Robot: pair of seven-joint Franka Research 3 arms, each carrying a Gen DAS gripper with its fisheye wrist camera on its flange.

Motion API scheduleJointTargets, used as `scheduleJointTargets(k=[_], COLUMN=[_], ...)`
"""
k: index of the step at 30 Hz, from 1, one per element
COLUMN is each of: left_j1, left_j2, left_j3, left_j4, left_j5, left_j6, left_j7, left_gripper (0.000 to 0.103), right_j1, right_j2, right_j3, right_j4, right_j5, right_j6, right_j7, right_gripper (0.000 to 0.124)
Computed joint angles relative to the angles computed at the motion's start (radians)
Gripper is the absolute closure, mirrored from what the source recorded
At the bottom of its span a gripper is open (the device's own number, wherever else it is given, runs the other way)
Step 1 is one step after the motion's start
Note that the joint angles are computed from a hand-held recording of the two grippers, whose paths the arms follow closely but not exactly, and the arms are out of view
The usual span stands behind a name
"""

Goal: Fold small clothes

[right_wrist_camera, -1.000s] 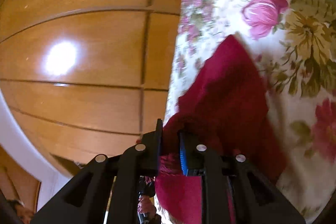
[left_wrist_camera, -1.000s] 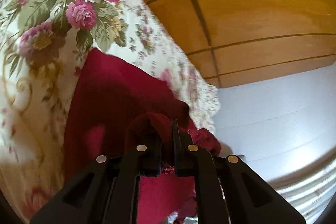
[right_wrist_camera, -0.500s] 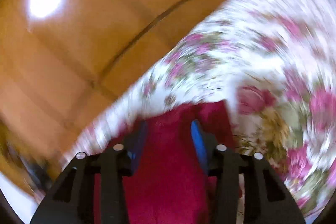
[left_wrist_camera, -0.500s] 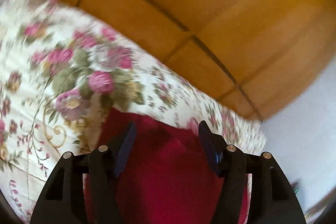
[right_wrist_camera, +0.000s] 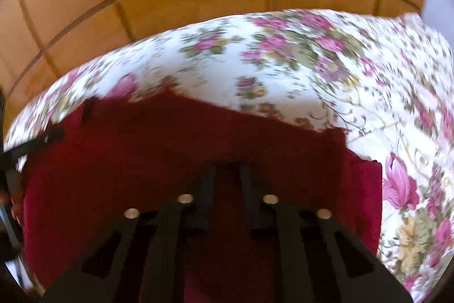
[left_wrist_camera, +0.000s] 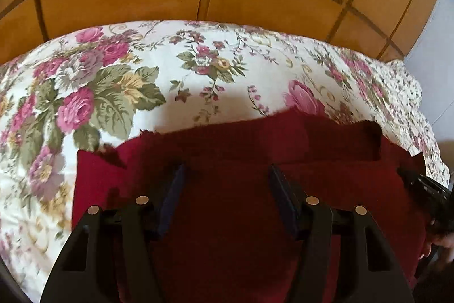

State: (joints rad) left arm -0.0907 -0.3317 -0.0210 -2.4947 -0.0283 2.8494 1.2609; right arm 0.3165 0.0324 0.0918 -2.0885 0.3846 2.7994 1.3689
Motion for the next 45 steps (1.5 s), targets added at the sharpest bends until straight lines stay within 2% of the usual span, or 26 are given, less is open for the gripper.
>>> scheduleJointTargets(k=[2,4,6,10,12,13,15,16,18,20,22,25,29,36,43,45], left_j1=[0.017,0.034,0.015,-0.025,-0.037,-0.025,0.000,0.006,0.046,0.052,0.044,0.018,0.013,-0.027,-0.052,-0.054], left_j2=[0.010,0.025,0.028,-0.005,-0.056,-0.085,-0.163,-0.201,-0.279,-0.335,-0.395,-0.444,-0.516,-0.624,-0.723,-0.749], left_j3=[-0.019,-0.034,-0.015,0.018,0.028,0.019,0.002,0.001,-0.029,-0.028,-0.014,0.015,0.005,0.011,-0.012,-0.025], left_j4=[-0.009,0.002,0.000,-0.022,-0.055,-0.074,-0.130,-0.159,-0.211,-0.248,-0.290,-0.324,-0.365,-0.412,-0.450,-0.460], left_j5=[0.029,0.058,0.042,-0.010,-0.035,-0.033,-0.024,-0.020,0.012,0.035,0.043,0.041,0.074,0.085,0.090,0.096], left_j6=[0.035,0.044,0.051,0.067,0.073,0.073,0.085,0.092,0.076,0.056,0.034,-0.008,-0.035,-0.071,-0.111,-0.127], left_j7=[-0.018,-0.045,-0.030,0.008,0.001,-0.022,-0.082,-0.107,-0.174,-0.210,-0.240,-0.261,-0.259,-0.262,-0.293,-0.306], left_gripper=[0.043,0.042,0.040,0.036,0.032,0.030,0.027,0.026,0.026,0.026,0.026,0.026,0.026,0.026,0.026,0.026], right_j1=[-0.005,-0.008,-0.014,-0.028,-0.025,-0.016,0.004,0.005,0.000,-0.034,-0.040,-0.047,-0.086,-0.065,0.008,0.003], right_j2=[0.027,0.040,0.044,0.032,0.009,-0.018,-0.069,-0.103,-0.145,-0.192,-0.239,-0.294,-0.369,-0.471,-0.582,-0.615], right_j3=[0.006,0.008,0.012,0.030,0.031,0.032,0.032,0.037,0.041,0.070,0.078,0.087,0.125,0.111,0.044,0.044], right_j4=[0.003,0.015,0.022,0.015,-0.001,-0.026,-0.088,-0.126,-0.161,-0.206,-0.245,-0.291,-0.341,-0.420,-0.527,-0.558], right_j5=[0.089,0.129,0.167,0.333,0.399,0.406,0.341,0.253,0.143,-0.012,-0.071,-0.128,-0.226,-0.240,-0.122,-0.099], right_j6=[0.056,0.072,0.068,0.075,0.079,0.108,0.185,0.211,0.189,0.180,0.171,0.159,0.106,0.080,0.093,0.090], right_j7=[-0.045,-0.046,-0.067,-0.207,-0.258,-0.265,-0.201,-0.113,-0.003,0.157,0.242,0.334,0.455,0.526,0.525,0.535], right_gripper=[0.120,0.122,0.122,0.121,0.114,0.095,0.071,0.071,0.071,0.069,0.062,0.060,0.058,0.055,0.052,0.052])
